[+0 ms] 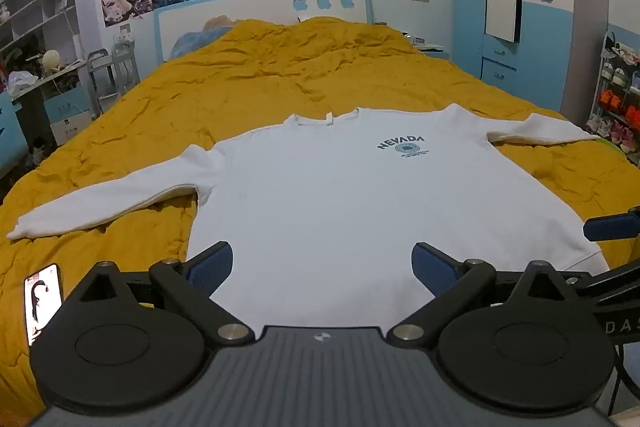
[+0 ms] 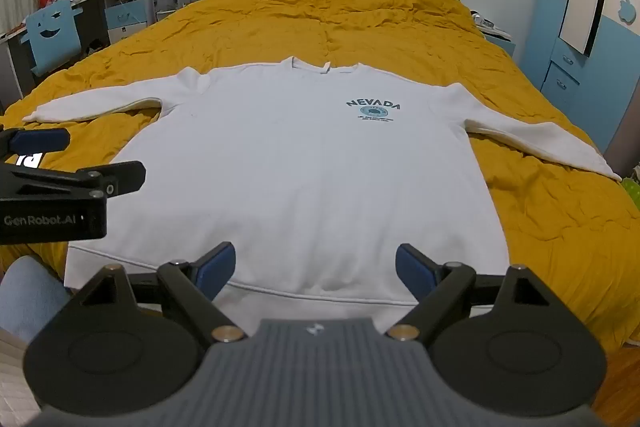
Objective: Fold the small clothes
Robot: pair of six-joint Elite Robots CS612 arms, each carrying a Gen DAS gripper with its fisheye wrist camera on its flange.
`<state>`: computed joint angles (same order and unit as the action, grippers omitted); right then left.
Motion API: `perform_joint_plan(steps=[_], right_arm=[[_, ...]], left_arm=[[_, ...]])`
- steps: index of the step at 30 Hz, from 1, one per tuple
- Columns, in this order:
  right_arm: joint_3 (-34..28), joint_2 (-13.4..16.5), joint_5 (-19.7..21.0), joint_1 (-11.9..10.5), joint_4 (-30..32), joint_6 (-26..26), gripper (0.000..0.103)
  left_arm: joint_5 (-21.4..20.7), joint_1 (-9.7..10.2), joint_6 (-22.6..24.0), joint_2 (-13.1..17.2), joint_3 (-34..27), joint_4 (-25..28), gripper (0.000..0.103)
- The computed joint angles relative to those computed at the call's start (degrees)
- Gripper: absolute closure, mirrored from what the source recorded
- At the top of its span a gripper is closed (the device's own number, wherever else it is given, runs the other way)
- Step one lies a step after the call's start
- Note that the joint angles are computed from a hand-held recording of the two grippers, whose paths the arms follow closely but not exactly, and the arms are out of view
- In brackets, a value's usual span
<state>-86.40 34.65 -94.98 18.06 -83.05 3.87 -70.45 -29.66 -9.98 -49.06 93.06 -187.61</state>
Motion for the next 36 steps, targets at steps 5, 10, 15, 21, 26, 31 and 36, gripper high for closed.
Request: perform_joint_plan(steps=[5,10,15,21,26,31,36], right_arm=[[0.01,-0.02,-0.11,0.01,0.07,-0.11,0.020],[0.04,-0.05,-0.26,0.04,0.14,-0.14,0.020],[0.03,-0.04,-0.20,0.03,0.12,-0.17,0.020],[0.05,-0.05,-0.27,0.06,0.16,-0.19,0.020],[0.08,-0.08,-0.28,0.07,0.28,-0.15,0.020],[0.15,-0.05,-0.23,0.29,0.48,0.19,0.020],[0.23,0.26,-0.01,0.21,0.32,0.28,0.020]], left_arm=[[-0.95,0.17,0.02,-0.50,0.89,-1.07,0.000],[0.19,0.13,-0.28,-0.69,0.44,1.19,0.000],[0.18,0.21,-0.29,-0.44,0.12,1.31,0.000],[0.27,0.20,-0.37,-0.41,0.39,1.11,0.000],[0.09,0.30,-0.31,-0.46,0.47,1.22,0.000],[0.33,0.23,-1.05,-0.26,0.58,1.87,0.000],[0.77,0.06,-1.38,-0.41,0.43,3.02,0.000]])
